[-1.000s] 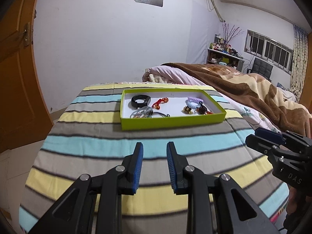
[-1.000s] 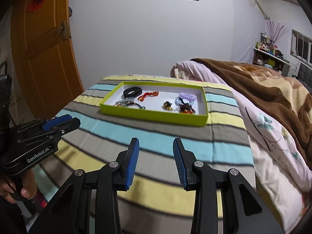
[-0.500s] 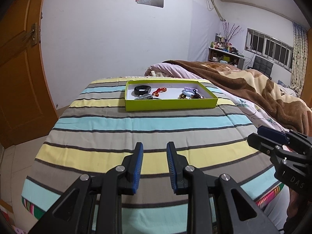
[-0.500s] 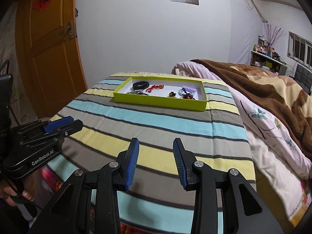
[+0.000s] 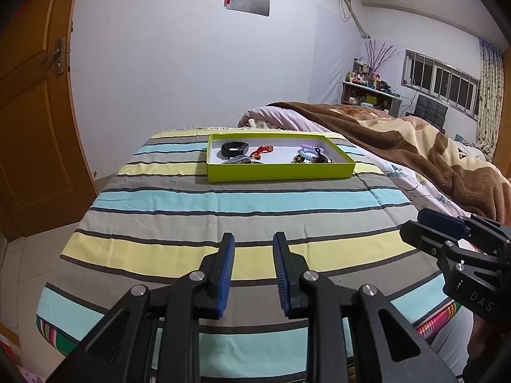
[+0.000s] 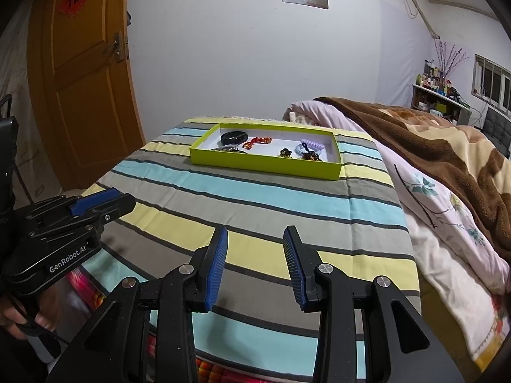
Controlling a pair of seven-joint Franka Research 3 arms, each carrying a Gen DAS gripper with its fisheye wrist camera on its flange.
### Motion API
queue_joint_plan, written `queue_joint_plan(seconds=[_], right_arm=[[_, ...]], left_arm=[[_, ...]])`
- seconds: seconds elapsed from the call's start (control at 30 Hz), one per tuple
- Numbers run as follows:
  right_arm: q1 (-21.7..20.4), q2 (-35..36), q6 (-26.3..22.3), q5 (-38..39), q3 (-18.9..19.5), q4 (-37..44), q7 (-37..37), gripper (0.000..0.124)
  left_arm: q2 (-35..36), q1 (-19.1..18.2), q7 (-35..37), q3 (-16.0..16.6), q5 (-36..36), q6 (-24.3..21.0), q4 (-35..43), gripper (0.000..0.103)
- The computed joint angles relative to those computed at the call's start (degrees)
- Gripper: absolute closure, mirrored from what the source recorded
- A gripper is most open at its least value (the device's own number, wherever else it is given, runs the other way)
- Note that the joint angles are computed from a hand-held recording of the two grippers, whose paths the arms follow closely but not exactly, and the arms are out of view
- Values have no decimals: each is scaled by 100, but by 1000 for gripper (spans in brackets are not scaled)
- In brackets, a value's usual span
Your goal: Organize jewelry
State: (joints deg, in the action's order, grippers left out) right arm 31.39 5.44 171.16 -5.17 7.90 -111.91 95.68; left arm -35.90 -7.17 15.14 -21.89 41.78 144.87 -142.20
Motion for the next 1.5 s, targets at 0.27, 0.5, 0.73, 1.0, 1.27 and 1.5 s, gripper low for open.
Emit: queue_joint_plan(seconds=[0.27,0.5,0.73,1.0,1.27,1.5], right_arm=[[3,-4,-35,8,-6,6,-10,87],[4,4,-47,-12,-5,20,16,87],[5,19,-70,-10,-10,44,8,87],[3,22,-74,-11,-10,47,0,87],[6,23,-103,-14,-10,63,14,87],[6,25,-114,-9,-8,72,13,87]], left_arm=[[36,-19,-7,15,-20,-46,7,77],[86,-24,5,-3,22,-102,46,77],[118,-57,9,10,31,-137,63,77],[165,-75,26,-2,48,-244,101,77],[199,-130,44,28,53,-273,117,77],[220,-159,60,35,-1,-326,130,77]])
